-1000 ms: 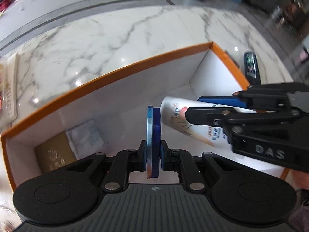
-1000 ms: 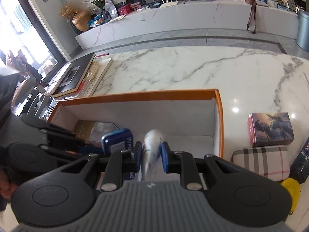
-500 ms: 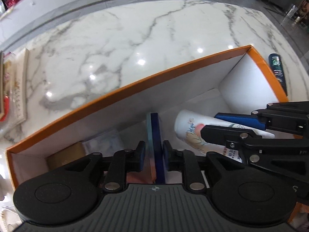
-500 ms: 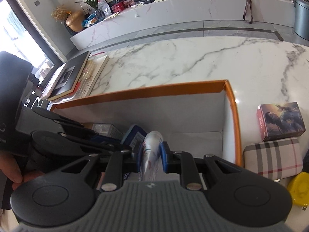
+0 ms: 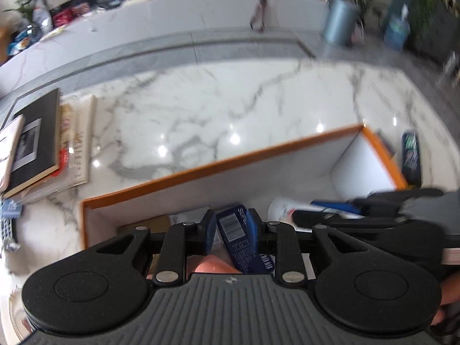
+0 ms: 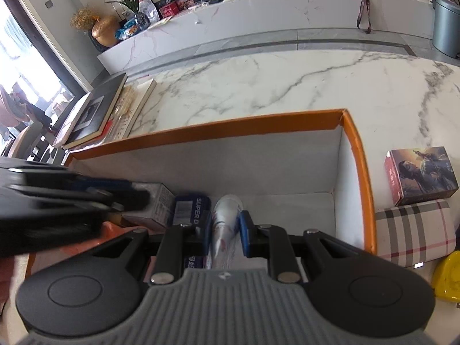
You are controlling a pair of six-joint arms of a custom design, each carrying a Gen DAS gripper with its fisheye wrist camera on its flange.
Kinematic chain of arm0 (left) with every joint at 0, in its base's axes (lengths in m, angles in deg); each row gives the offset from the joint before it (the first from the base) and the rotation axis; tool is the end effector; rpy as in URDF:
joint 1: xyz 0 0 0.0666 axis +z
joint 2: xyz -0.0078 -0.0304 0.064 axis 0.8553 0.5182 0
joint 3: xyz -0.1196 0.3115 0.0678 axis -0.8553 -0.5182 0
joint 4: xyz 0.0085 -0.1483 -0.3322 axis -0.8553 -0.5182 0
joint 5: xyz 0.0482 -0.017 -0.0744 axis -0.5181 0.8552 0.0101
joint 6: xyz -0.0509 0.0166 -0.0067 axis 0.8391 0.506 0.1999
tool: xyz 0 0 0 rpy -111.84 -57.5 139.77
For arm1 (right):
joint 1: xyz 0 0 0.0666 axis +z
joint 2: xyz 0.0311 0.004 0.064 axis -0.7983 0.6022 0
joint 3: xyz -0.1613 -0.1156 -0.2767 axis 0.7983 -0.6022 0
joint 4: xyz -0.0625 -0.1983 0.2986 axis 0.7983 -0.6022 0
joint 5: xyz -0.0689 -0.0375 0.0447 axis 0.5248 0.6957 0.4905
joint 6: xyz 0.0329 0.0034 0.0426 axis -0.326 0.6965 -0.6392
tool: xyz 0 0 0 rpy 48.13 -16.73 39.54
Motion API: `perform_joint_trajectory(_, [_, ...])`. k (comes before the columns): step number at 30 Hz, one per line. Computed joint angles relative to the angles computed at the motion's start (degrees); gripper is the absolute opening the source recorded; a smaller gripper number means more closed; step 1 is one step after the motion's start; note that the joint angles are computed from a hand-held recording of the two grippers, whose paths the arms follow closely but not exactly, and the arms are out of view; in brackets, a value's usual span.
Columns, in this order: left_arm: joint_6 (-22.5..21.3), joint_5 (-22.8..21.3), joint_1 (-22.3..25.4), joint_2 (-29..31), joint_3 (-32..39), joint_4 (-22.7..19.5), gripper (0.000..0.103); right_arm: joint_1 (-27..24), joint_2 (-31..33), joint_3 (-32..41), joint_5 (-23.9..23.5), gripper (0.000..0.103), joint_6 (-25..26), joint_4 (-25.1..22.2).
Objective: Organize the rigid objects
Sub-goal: 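Lower the white lotion bottle beside the blue tin and open the right tool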
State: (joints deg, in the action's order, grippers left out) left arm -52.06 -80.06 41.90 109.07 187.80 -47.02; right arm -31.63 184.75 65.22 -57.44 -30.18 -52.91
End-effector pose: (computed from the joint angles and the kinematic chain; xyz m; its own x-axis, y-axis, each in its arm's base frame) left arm 0.5755 -0.1742 0.3886 -0.8459 0.1340 -0.5162 0.1785 0.9832 -0.0372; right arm 0.6070 0.2463 0.3272 -0.8338 -0.1004 -0.5429 -0.3201 0.8890 0.3273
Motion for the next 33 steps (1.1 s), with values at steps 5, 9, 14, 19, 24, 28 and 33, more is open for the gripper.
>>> perform_joint_trajectory(5, [3.89,1.74,0.65,-7.9,-9.01,3.63,0.03,0.24,1.37,2.1,-0.27,0.021,-0.13,-2.27])
perform_joint_trajectory(9, [6.41,3.08,0.79,-10.69,-14.28,3.02,0.03,0.22,4.86,8.87,-0.52,0.022,0.26,-10.7])
perform_joint_trajectory(14, [8.13,3.44,0.22,-10.18,-17.61,3.18,0.03,1.05,7.78,13.8,1.35,0.022,3.08,-17.23])
perform_joint_trajectory(19, [11.14,3.55,0.88,-7.51,-16.42,1.35,0.03,1.0,10.1,17.36,1.4,0.022,4.09,-18.96])
perform_joint_trajectory(24, [12.81,2.52,1.05,-4.26,-12.39,-2.65,0.03,0.82,13.96,23.81,0.54,0.022,1.1,-21.17])
perform_joint_trajectory(28, [12.9,0.99,0.86,-3.43,-11.53,-3.57,0.03,0.91,13.89,23.03,0.72,0.023,-2.68,-18.78])
perform_joint_trajectory(33, [13.91,-1.14,0.59,-3.75,-12.42,-3.11,0.028,0.94,17.43,28.81,-0.11,0.03,-0.85,-22.49])
